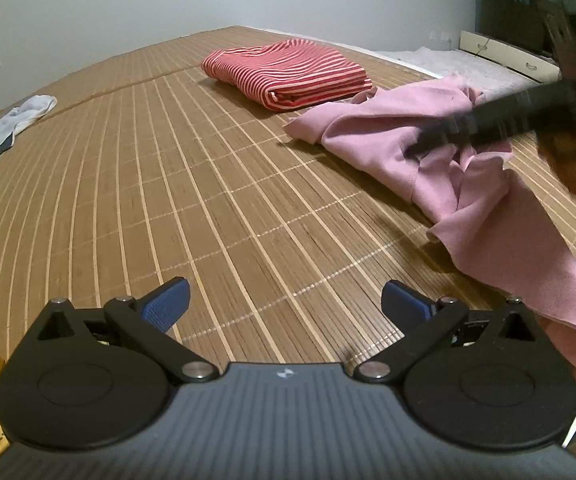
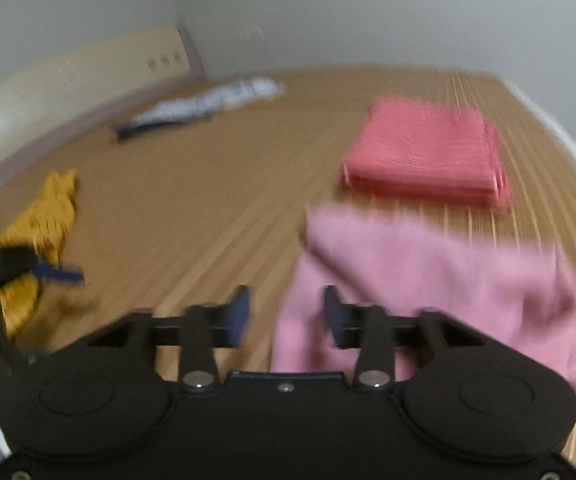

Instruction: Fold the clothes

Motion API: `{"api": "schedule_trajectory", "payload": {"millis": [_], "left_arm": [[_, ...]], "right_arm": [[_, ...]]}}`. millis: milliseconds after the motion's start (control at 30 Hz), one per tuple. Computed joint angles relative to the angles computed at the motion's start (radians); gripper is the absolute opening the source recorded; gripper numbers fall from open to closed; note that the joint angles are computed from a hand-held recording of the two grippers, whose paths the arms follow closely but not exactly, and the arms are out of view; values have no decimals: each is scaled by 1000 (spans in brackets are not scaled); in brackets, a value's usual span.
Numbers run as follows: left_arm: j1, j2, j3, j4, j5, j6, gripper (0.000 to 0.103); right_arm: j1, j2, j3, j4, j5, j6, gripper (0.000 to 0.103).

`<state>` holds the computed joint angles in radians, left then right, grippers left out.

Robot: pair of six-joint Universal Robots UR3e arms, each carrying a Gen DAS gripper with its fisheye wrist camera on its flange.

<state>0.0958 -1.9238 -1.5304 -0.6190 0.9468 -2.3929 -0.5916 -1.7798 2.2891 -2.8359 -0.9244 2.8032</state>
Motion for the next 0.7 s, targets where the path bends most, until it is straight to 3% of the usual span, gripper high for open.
{"api": "schedule_trajectory", "payload": {"millis": [67,167,267,300,333,367,433,500,600,633,700], "left_arm": [[3,5,-7,1,-11,1,103],[4,12,-18,2,-10,14,103],[2,9,-19,9,5,11,103],[3,7,-17,9,6,5,103],[4,5,-14,9,5,0,103],[5,4,-11,7,3,-4,103],[8,1,-6,5,-2,-9,103],[8,-1,-3,10,-3,-16,103],[7,-2,-5,26,-3,-28,103],[7,-2,-6,34,-2,-32,103],[9,1,-13,48,-2,-42,103]], "right_arm": [[11,11,71,-111,-62,50,46],[6,60,105,-264,-75,154,50],[42,200,78,-447,-94,260,51],[58,231,60,-474,-112,282,46],[68,252,49,-494,-117,282,26],[76,269,33,-503,-110,273,14],[79,300,6,-523,-91,268,8],[51,326,-21,-542,-16,287,6],[-119,296,-13,-551,311,387,6],[-181,314,-26,-581,446,459,6],[-262,436,-112,-810,636,751,6]]}}
